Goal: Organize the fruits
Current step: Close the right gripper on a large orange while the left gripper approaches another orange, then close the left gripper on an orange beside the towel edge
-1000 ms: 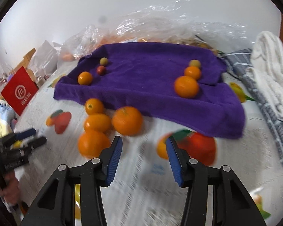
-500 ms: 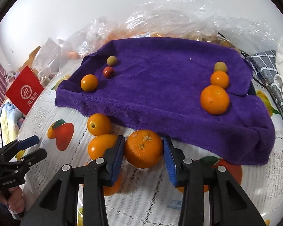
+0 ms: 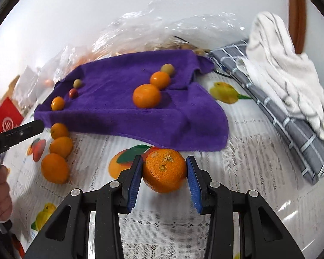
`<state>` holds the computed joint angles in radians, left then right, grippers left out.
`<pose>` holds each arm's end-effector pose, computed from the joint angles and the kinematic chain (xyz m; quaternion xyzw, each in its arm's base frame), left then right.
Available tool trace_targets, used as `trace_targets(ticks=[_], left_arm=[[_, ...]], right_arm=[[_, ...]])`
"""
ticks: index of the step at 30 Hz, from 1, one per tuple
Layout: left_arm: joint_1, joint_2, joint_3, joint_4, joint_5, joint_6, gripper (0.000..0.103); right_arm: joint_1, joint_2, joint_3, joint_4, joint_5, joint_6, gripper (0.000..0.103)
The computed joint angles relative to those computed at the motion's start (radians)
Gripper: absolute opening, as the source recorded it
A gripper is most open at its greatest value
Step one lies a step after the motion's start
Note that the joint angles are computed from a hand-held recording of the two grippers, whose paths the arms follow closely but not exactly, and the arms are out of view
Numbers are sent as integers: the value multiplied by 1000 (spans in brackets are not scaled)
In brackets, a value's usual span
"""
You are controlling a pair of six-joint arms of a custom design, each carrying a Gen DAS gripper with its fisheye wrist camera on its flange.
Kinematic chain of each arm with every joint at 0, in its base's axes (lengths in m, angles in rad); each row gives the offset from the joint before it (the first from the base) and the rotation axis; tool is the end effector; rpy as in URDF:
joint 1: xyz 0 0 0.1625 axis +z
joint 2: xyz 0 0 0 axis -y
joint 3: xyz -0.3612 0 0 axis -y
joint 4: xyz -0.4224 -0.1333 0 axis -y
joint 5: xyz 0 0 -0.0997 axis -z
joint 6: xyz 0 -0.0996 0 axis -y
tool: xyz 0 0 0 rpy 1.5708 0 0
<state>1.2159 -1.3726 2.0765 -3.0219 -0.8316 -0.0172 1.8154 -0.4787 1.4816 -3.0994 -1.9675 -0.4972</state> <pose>0.0085 -0.5538 0.2570 0.0159 0.8780 -0.3967 0.2676 0.2567 -0.6369 -0.0566 0.2954 -0.9009 0.2287 0.2209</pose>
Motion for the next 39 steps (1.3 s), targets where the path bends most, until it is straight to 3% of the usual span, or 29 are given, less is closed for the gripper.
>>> trace_targets(ticks=[10,13,16,19,29,34,39], left_arm=[[82,-14,-24,84,-187,-145,48],[93,-11,-22,75,-243,-136,34],[55,2,-8,37,-142,-109,33],[37,-3,6,7,-100,-91,33],[38,-1,-3,41,-56,-103,34],[53,6,-12,49,-90,-135,39],[40,33,-6,-10,-39,-101,42]], right_arm=[[10,25,-16,-18,-53,-21,41],[14,35,-20,-31,-70,-41,42],[20,46,-26,-45,-90,-70,44],[25,54,-29,-60,-108,-91,44],[28,59,-33,-67,-125,-106,44],[26,56,-31,-64,-121,-101,44],[28,57,-31,-65,-120,-95,43]])
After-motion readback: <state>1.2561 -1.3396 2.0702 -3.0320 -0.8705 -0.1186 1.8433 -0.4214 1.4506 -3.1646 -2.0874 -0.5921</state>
